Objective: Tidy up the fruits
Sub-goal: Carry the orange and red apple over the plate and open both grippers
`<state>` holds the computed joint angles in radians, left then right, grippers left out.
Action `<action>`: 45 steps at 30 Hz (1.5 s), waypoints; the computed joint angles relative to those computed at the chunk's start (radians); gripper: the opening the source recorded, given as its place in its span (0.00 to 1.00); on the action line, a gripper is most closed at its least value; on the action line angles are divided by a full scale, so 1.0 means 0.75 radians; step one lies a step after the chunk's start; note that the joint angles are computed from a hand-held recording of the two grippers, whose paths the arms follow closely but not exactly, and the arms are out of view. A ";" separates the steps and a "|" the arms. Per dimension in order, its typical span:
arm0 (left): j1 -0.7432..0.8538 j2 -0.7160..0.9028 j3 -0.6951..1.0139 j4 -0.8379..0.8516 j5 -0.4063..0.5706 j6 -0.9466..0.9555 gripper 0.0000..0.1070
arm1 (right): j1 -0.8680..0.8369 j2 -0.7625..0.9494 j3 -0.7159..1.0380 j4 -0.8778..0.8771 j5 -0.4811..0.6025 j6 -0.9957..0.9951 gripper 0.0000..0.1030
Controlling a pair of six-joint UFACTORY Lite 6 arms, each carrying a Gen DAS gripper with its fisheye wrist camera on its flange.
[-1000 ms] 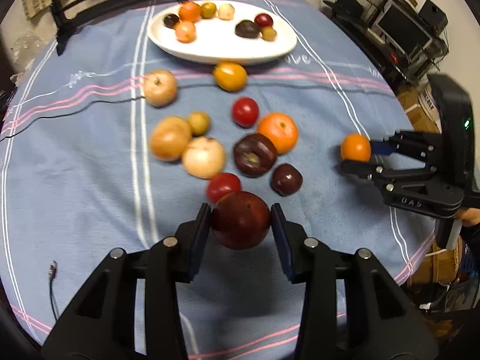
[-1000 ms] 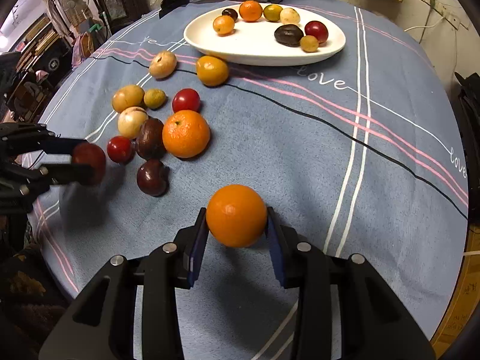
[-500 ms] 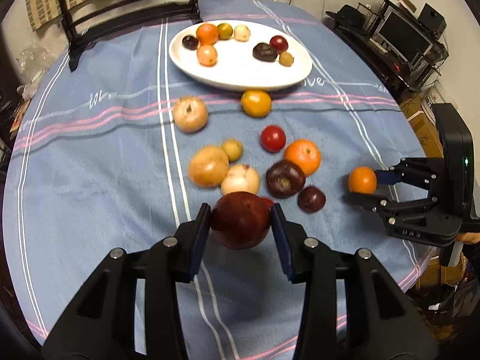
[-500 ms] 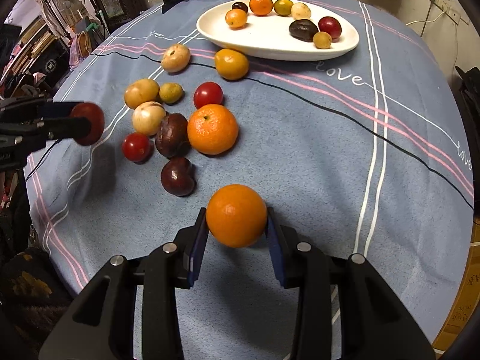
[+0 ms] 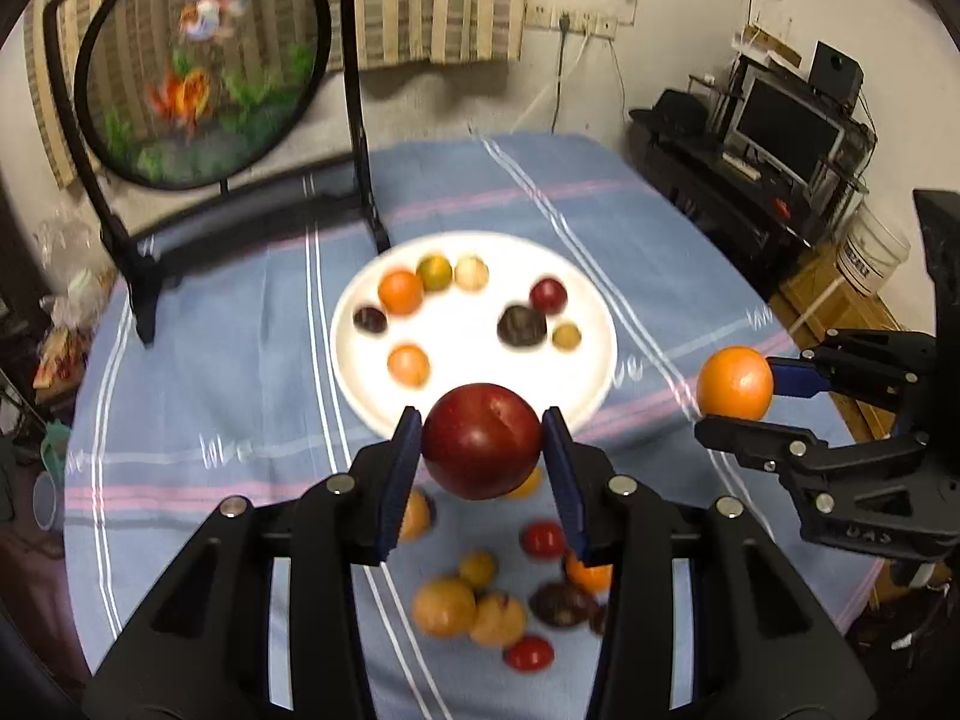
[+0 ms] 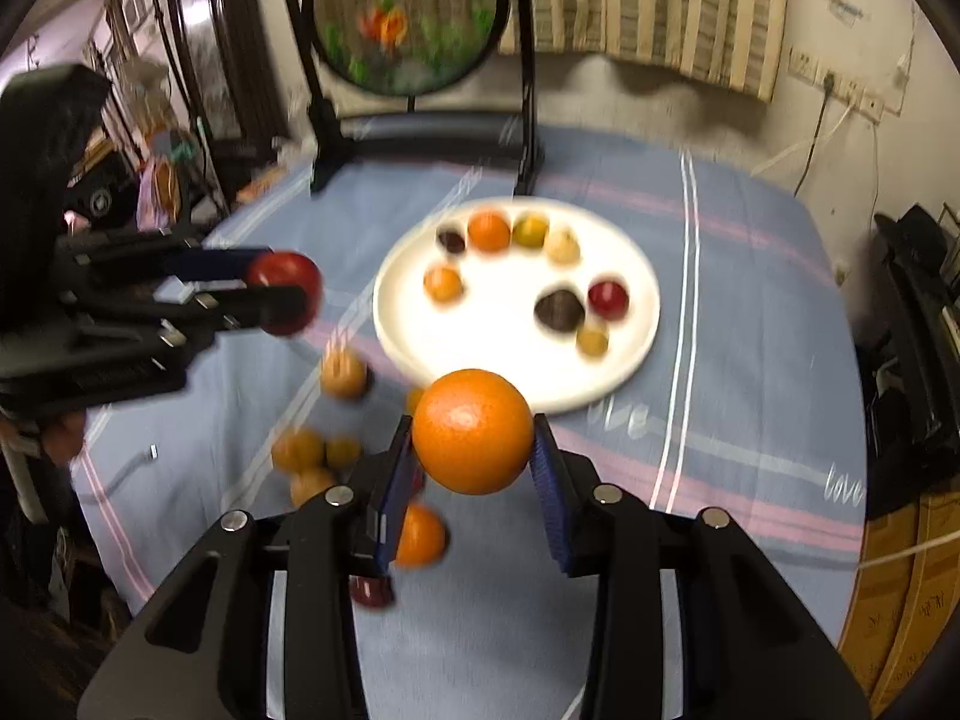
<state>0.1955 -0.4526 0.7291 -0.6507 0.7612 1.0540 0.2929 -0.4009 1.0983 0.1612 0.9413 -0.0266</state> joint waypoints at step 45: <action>-0.326 0.897 0.452 0.183 -0.518 -0.332 0.39 | -0.206 0.690 0.137 0.407 -0.283 -0.478 0.37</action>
<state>-0.0494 0.2205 1.0685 -0.5136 0.3730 0.8049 0.1386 0.1164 1.2009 0.4666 0.7293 -0.3848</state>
